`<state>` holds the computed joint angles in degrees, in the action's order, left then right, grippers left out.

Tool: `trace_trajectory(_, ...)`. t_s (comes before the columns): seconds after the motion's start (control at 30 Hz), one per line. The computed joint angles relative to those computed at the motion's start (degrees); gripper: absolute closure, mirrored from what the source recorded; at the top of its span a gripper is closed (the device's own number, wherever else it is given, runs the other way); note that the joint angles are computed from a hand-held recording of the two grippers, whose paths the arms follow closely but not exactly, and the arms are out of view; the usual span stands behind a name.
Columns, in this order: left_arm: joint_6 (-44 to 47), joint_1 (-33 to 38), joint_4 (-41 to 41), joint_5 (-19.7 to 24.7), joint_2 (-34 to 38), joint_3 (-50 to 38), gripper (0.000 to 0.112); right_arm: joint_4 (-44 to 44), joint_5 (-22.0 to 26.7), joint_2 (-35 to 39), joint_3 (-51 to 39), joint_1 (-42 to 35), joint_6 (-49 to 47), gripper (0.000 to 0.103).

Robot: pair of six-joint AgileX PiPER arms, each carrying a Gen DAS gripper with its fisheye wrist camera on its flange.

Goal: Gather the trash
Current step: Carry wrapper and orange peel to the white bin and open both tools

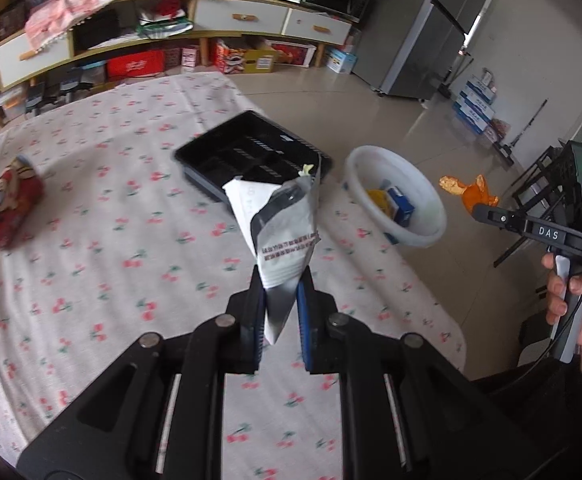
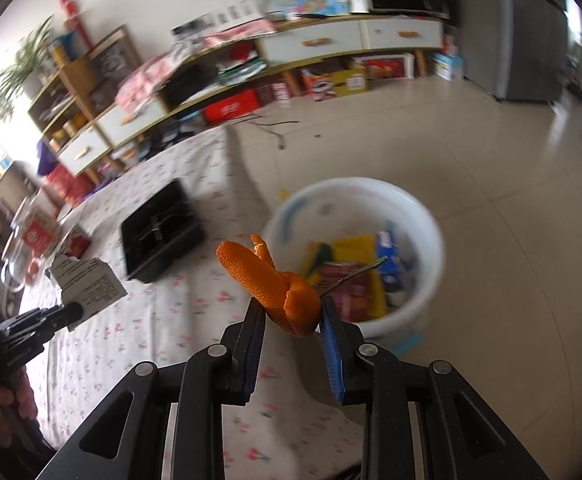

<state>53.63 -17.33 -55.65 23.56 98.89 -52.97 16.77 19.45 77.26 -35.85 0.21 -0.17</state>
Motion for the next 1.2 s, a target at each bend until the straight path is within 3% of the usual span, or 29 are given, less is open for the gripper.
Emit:
trace_trajectory(0.33, -15.4, -12.5, 9.7, -1.4, 8.8, -12.3, 0.096, 15.6, 3.8, -2.2, 3.3, -15.5, -21.7, 0.075)
trace_trajectory(0.73, -34.3, -19.3, 25.0, -1.5, 20.1, -28.5, 0.094, 17.6, 4.0, 0.0, 1.9, -18.6, -23.6, 0.075)
trace_trajectory(0.93, -45.7, -20.5, 35.6, -2.5, 21.1, -29.8, 0.075, 16.2, 3.3, 1.4, 1.3, -18.3, -22.2, 0.075)
trace_trajectory(1.0, -49.3, -20.8, 39.1, -2.7, 20.4, -29.1, 0.063, 15.6, 3.2, 1.9, 1.0, -18.2, -21.6, 0.074)
trace_trajectory(1.2, -47.1, -19.3, 37.0, -4.0, 16.3, -24.4, 0.049, 12.4, 2.8, 3.6, -0.5, -17.0, -17.3, 0.074)
